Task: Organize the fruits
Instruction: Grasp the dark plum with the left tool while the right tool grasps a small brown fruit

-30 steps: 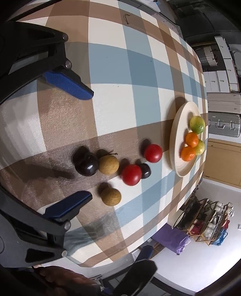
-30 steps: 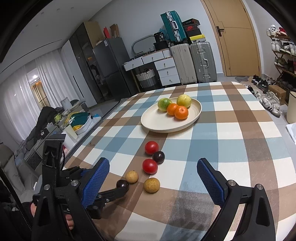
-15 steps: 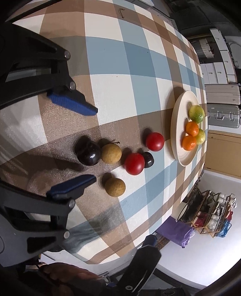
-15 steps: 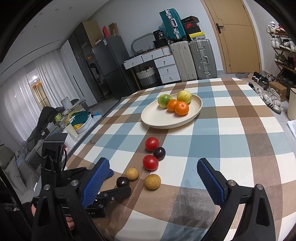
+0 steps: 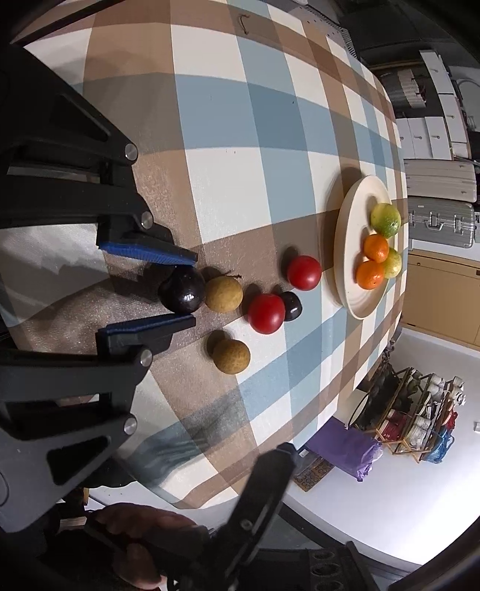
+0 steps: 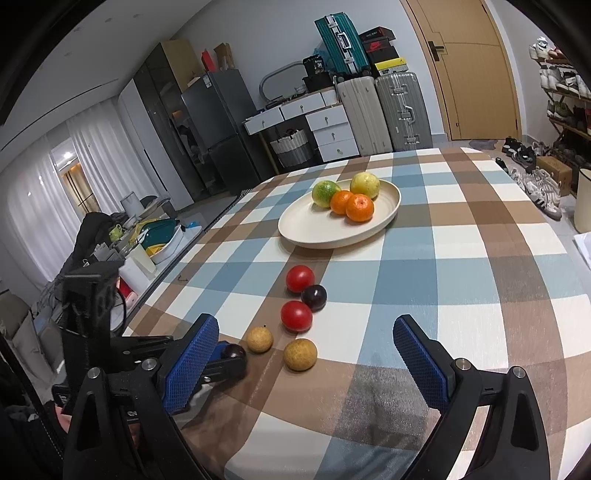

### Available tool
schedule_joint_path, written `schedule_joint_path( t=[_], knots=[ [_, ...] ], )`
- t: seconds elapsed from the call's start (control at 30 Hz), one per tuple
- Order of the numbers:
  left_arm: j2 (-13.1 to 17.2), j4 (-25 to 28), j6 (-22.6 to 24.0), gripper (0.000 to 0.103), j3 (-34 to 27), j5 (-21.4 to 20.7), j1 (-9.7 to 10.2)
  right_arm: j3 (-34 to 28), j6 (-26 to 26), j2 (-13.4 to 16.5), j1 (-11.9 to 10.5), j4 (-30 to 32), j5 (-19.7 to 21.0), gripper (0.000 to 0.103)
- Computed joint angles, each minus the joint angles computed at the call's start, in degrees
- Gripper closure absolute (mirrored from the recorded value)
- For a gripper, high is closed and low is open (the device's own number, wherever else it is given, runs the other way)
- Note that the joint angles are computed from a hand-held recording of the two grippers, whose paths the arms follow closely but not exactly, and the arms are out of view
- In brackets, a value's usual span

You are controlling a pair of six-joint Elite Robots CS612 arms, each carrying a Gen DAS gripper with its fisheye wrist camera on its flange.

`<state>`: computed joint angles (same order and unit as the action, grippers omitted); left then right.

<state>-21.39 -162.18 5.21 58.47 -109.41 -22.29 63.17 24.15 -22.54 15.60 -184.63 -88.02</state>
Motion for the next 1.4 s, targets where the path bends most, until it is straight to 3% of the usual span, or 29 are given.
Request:
schedule_joint_path(
  t=[0.17, 0.7, 0.87, 1.0, 1.2, 1.27, 1.4],
  knots=[
    [-1.1, 0.4, -1.3, 0.079, 1.2, 2.6, 0.06, -0.1, -0.2, 0.1, 0.0, 1.4, 0.2, 0.006],
    [-3.3, -3.9, -3.9, 0.079, 4.5, 2.9, 0.98, -4.7, -2.3, 2.4, 0.3, 10.4, 0.9, 0.007],
    [-3.6, -5.4, -5.5, 0.079, 4.8, 3.4, 1.27, -7.1, -3.0, 3.6, 0.4, 13.4, 1.9, 0.020],
    [-3.7, -6.0, -6.7, 0.079, 4.8, 3.4, 1.47, -8.6, -5.1, 4.1, 0.9, 16.7, 0.0, 0.029],
    [-3.8, -5.9, -6.6, 0.079, 4.6, 3.7, 1.40, -9.3, -5.0, 4.5, 0.6, 17.4, 1.0, 0.053],
    [-3.8, -5.9, -6.8, 0.079, 4.3, 3.8, 1.37, -9.4, -5.2, 4.6, 0.6, 17.4, 1.7, 0.074],
    [-3.6, -5.8, -7.2, 0.079, 3.4, 4.1, 1.37, -9.0, -6.4, 4.5, 0.7, 16.3, 1.4, 0.074]
  ],
)
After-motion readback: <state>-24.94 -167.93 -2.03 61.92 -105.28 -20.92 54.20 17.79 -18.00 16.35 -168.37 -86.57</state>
